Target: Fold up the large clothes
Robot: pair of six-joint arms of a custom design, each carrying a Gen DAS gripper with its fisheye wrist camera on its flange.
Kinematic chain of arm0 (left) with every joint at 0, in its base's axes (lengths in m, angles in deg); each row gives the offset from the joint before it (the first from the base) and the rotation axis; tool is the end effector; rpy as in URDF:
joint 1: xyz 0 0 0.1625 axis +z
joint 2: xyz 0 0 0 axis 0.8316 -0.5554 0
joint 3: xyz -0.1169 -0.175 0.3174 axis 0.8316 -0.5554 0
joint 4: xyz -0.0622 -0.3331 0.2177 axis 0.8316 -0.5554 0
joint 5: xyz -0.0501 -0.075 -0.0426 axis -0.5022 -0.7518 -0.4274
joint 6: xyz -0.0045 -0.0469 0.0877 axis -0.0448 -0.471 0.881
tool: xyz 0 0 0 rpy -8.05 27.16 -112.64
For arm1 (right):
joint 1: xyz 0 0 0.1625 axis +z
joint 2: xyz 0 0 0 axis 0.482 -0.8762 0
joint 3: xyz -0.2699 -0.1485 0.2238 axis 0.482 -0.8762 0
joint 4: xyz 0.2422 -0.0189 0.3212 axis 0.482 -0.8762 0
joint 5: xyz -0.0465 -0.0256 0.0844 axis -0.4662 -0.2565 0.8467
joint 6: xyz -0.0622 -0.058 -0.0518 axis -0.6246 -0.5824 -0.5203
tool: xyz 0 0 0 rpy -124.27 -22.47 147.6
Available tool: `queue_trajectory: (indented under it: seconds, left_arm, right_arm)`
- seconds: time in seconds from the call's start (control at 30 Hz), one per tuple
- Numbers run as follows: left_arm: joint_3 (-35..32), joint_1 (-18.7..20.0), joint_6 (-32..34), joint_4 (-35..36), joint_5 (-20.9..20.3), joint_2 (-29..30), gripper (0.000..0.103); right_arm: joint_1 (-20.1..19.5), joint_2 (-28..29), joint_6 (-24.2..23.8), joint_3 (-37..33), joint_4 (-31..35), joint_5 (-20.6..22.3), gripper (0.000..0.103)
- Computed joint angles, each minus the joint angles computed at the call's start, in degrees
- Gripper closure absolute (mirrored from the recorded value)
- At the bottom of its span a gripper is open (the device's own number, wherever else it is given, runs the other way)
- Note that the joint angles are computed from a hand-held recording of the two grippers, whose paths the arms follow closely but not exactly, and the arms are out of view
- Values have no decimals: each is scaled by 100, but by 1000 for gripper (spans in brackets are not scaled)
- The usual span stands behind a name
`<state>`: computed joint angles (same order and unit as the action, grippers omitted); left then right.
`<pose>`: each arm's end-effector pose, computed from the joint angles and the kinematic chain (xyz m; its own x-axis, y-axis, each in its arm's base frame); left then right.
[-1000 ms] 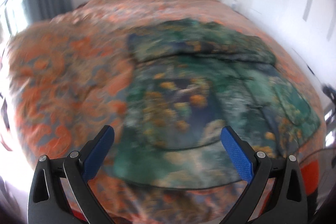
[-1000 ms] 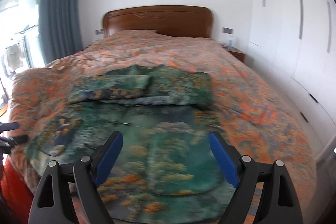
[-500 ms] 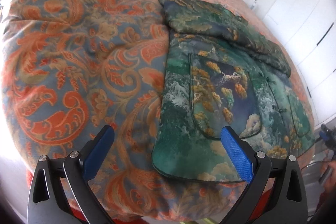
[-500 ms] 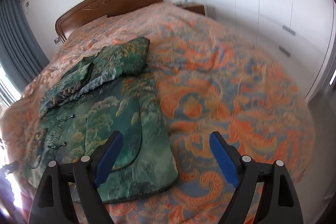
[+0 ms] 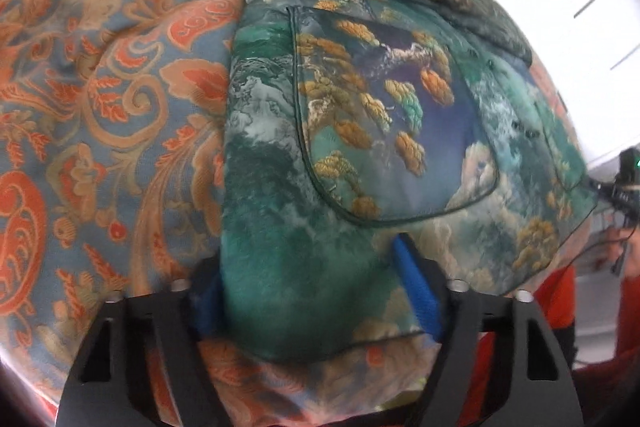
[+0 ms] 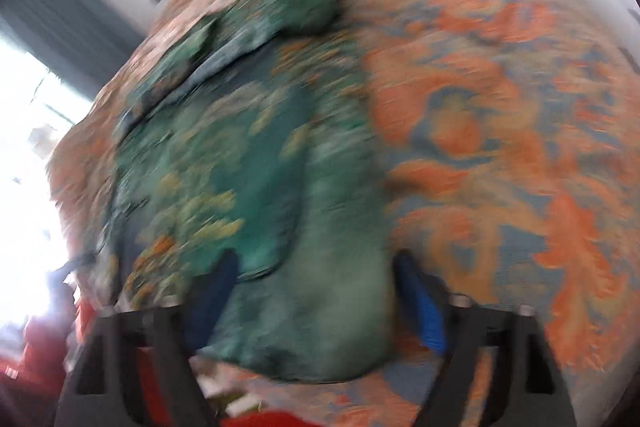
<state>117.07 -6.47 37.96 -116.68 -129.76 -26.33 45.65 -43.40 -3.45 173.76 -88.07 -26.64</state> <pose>-0.0860 -0.4015 0.1479 -0.8867 -0.1316 -0.4432 0.0716 0.9080 -0.4128 -0.0478 -0.5765 0.4174 -0.8824 -0.3083 0.3555 -0.3525 0.9335 -0.0652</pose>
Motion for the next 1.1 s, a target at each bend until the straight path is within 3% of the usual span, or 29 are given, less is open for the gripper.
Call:
queue_trajectory:
  seconds: [0.07, 0.1, 0.13, 0.27, 0.47, 0.63, 0.77, 0.87, 0.93, 1.0, 1.1]
  left_arm:
    - [57, 35, -43, -18, -134, -114, 78]
    - [101, 82, -39, -122, -244, -214, 82]
    - [150, 112, -17, -229, -308, -283, 86]
    - [307, -84, -86, -208, -281, -627, 89]
    - [739, -775, -600, 436, -170, -1438, 91]
    - [982, -1624, -1489, 1866, -354, -2705, 91]
    - [899, -1927, -1575, 1588, -344, -3214, 93]
    - [513, -1522, -607, 452, -279, -2815, 93]
    - [-48, -1053, 231, -352, -335, -2207, 93]
    - [-732, -625, 985, -817, -288, -1511, 93]
    - [-1849, -61, 1763, -1162, -46, -421, 93]
  right_arm:
    - [146, 9, -203, 90, -65, -265, 65]
    - [200, -7, -304, 149, -122, -350, 78]
    - [256, -27, -331, 189, -153, -399, 81]
    - [447, -175, -324, 290, -199, -362, 87]
    - [511, -535, -474, 302, 239, -313, 89]
    - [332, -815, -204, 35, 1285, -168, 89]
    - [276, -925, 9, -394, 2163, 323, 90]
    - [352, -726, 186, -853, 2279, 1012, 90]
    - [491, -391, 238, -1264, 2151, 1451, 90]
    - [661, 210, 369, -1940, 1981, 1891, 90]
    - [879, 1239, 657, -3075, 1830, 2168, 90]
